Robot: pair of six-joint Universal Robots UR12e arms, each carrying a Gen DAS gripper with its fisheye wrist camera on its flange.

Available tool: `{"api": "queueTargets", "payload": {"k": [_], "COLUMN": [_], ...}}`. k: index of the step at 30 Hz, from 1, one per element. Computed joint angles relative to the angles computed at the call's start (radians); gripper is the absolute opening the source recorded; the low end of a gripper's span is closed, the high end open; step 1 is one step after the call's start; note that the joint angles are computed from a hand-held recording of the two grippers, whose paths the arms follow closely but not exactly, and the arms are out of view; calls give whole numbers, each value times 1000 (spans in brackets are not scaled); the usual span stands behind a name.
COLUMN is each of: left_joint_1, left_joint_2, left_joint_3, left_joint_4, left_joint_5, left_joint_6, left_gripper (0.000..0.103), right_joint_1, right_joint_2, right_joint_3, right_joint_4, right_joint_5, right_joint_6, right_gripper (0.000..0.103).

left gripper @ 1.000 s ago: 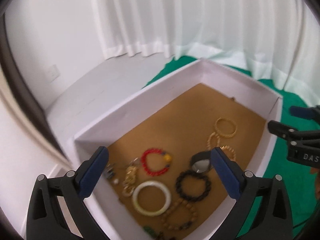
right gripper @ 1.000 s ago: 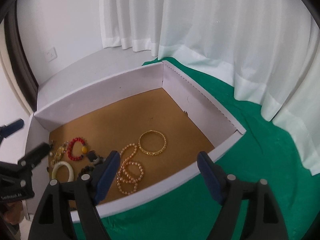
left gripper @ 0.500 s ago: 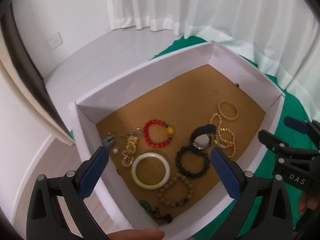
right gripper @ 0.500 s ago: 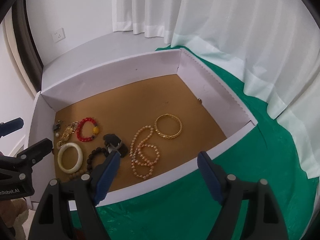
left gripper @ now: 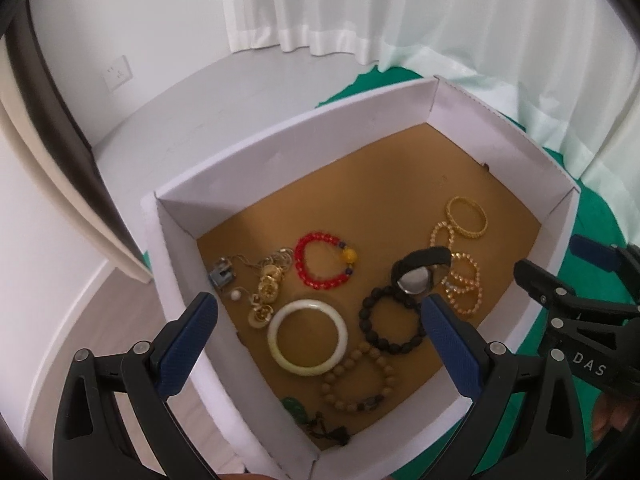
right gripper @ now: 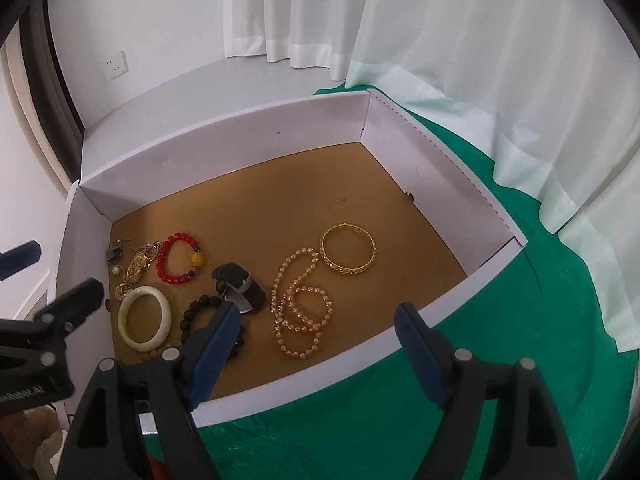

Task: Organize jewelry

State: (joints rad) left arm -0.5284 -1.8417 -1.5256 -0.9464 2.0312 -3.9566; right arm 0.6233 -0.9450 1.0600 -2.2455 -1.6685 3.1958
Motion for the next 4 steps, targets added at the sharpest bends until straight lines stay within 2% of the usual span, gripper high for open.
{"api": "queueTargets", "payload": {"k": [4], "left_joint_1": [-9], "left_joint_2": [-6], "left_joint_3": [6], "left_joint_4": [-4], "left_joint_5": [18], "left_joint_6": [-4], "left_gripper": [102], "right_joint_1": [-2], "right_joint_2": [0], "right_joint_3": [0], "right_joint_4": [-2], "right_joint_5": [8], "right_joint_6": [3], "right_gripper": [81]}}
